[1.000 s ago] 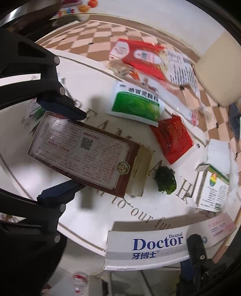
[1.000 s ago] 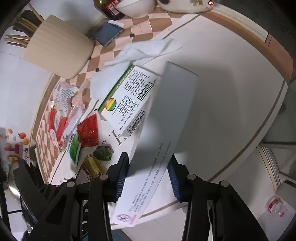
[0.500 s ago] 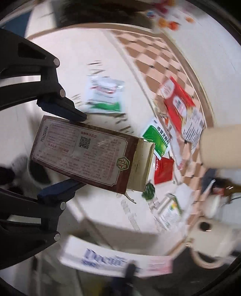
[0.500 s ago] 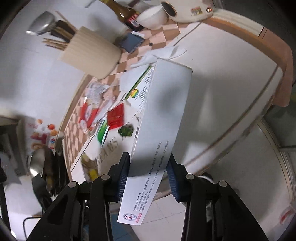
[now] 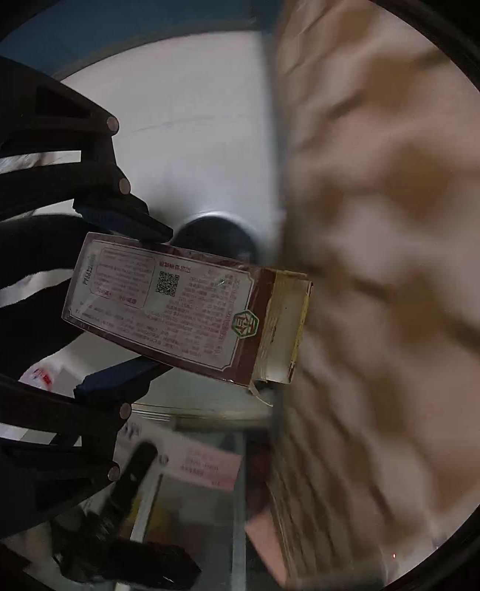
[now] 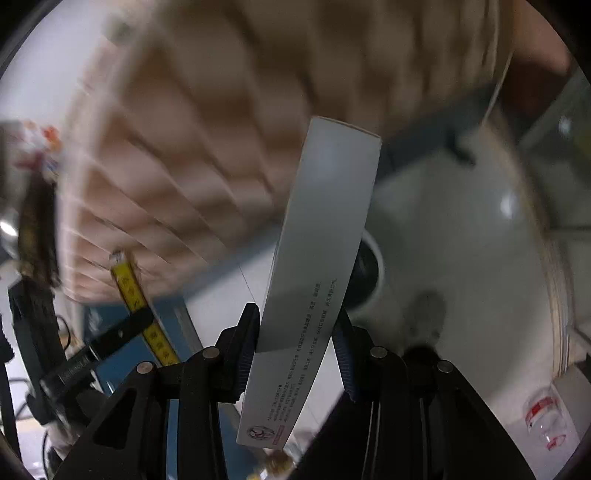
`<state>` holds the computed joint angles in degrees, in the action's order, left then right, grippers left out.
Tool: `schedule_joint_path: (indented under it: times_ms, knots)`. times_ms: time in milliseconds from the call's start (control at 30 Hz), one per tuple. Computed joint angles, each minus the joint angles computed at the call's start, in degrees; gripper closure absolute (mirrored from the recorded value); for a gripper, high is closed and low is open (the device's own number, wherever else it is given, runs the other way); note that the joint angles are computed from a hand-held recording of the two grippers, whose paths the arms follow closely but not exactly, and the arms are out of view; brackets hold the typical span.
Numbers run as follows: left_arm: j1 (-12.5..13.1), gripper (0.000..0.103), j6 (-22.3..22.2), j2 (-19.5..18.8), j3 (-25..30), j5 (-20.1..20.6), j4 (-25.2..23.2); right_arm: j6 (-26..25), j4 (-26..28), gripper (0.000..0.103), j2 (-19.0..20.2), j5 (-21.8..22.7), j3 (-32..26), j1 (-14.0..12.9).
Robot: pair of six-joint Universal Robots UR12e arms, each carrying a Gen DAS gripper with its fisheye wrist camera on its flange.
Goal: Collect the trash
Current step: 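Carry both boxes down over the trash bin and open both tools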
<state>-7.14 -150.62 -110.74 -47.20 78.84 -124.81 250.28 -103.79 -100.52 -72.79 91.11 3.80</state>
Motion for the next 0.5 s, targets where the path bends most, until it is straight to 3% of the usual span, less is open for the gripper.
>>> schedule_joint_path:
  times_ms: [133, 300, 367, 400, 433, 467, 500]
  knots:
    - [-0.69, 0.044, -4.99, -0.34, -12.27, 2.57, 4.52, -2.65, -6.59, 0.062, 1.68, 7.66, 11.03, 0.09]
    - [-1.44, 0.041, -7.39, -3.78, -17.43, 4.69, 7.31, -9.29, -14.25, 0.062, 7.93, 16.57, 18.61, -0.78]
    - [-1.75, 0.040, -7.29, -4.34, -18.39, 5.61, 8.97, -13.22, -13.36, 0.059, 10.79, 19.05, 19.26, -0.77]
    - [-1.95, 0.039, -7.25, -4.16, -19.04, 6.67, 10.27, -14.55, -11.93, 0.043, 12.01, 19.56, 19.28, -0.79]
    - [-2.01, 0.035, -6.98, -3.91, -19.66, 7.41, 12.19, -15.76, -11.40, 0.035, 12.91, 20.51, 19.49, -0.97]
    - [-1.46, 0.021, -6.55, -2.57, -21.50, 7.92, 13.68, -16.15, -11.37, 0.024, 13.53, 20.63, 19.37, -0.96]
    - [-1.21, 0.007, -6.64, -1.95, -22.31, 8.59, 14.99, -16.60, -11.06, 0.023, 13.71, 19.74, 19.19, -0.93]
